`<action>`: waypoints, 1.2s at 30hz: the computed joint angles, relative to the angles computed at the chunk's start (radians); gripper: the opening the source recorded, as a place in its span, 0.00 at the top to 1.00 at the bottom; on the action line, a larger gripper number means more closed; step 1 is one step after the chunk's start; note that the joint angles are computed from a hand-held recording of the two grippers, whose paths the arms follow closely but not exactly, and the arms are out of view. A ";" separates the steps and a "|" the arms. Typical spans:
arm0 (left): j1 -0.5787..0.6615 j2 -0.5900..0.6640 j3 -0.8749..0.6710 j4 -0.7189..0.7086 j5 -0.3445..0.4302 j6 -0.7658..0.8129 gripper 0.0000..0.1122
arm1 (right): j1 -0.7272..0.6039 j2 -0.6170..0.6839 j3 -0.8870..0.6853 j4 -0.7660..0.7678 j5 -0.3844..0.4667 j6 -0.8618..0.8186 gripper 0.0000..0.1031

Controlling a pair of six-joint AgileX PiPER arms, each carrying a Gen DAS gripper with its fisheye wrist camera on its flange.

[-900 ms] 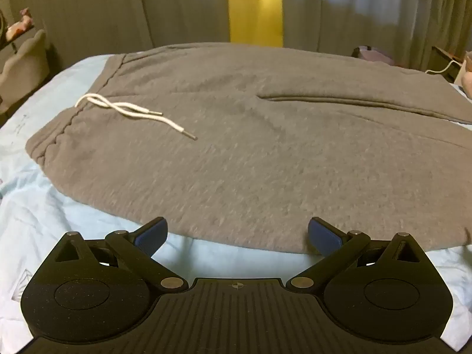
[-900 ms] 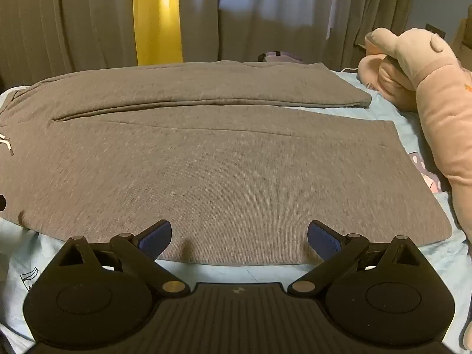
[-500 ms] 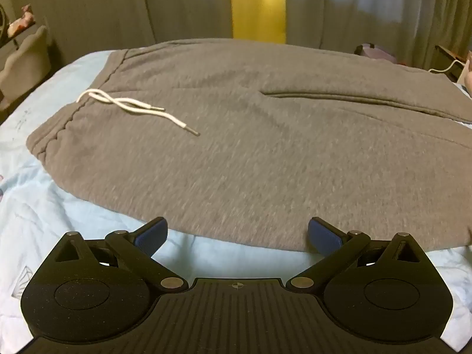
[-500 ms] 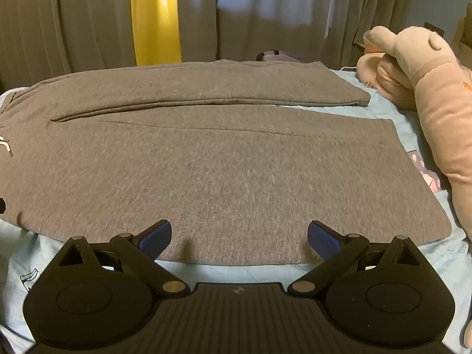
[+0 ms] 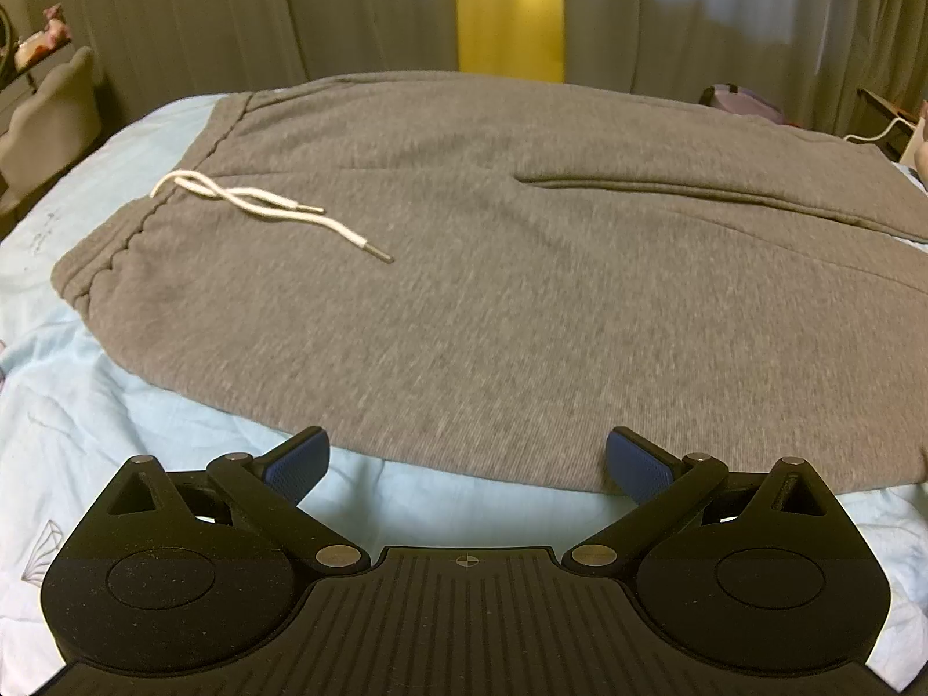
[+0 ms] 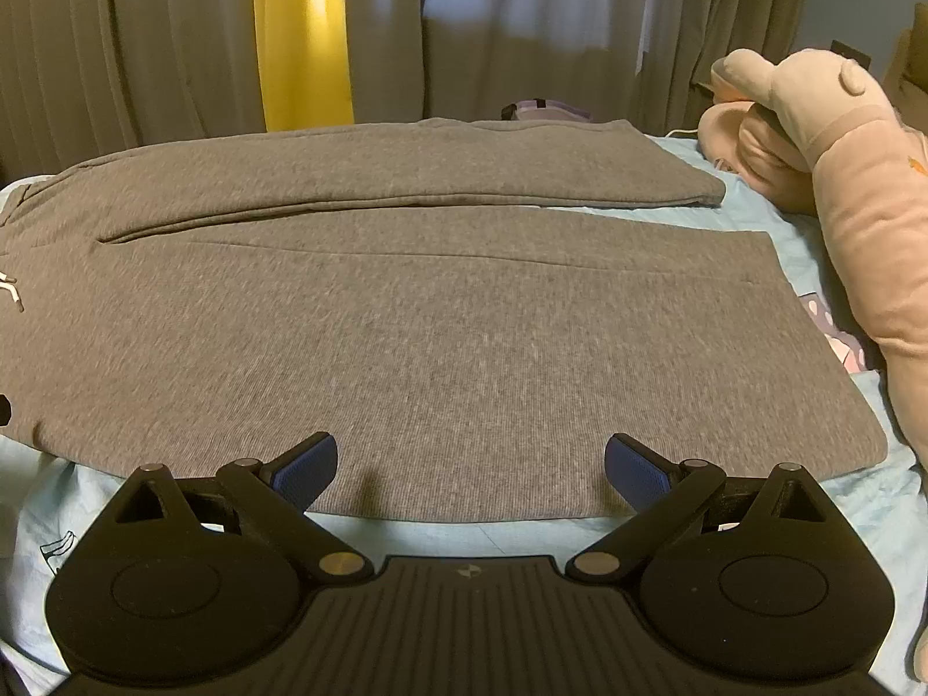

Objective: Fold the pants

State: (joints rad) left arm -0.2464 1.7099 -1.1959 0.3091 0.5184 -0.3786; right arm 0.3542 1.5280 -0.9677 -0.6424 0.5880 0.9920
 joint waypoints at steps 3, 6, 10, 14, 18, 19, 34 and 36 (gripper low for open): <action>0.001 0.001 -0.001 -0.002 0.001 0.003 0.08 | 0.000 0.003 -0.001 -0.001 -0.001 0.002 0.04; 0.001 0.001 -0.002 -0.004 0.001 0.004 0.08 | -0.001 0.001 0.000 0.001 -0.001 -0.001 0.04; 0.002 0.001 -0.003 -0.006 0.003 0.006 0.08 | -0.001 0.001 -0.003 0.003 0.001 -0.003 0.04; 0.003 0.002 0.009 -0.002 -0.008 -0.002 0.08 | -0.004 0.003 0.000 0.002 -0.004 0.004 0.04; 0.004 -0.001 0.013 -0.006 -0.007 -0.001 0.08 | -0.005 0.004 -0.002 0.003 -0.003 0.006 0.04; 0.004 -0.001 0.014 -0.005 -0.007 -0.002 0.08 | -0.005 0.004 -0.002 0.003 -0.003 0.006 0.04; 0.005 -0.001 0.012 -0.008 -0.002 0.003 0.08 | -0.008 0.006 -0.006 0.009 -0.004 0.014 0.04; 0.004 -0.001 0.011 -0.007 0.001 0.001 0.08 | -0.008 0.006 -0.005 0.009 -0.004 0.015 0.04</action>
State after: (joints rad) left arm -0.2420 1.7088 -1.1849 0.3016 0.5194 -0.3771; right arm 0.3458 1.5336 -0.9729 -0.6335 0.5839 1.0072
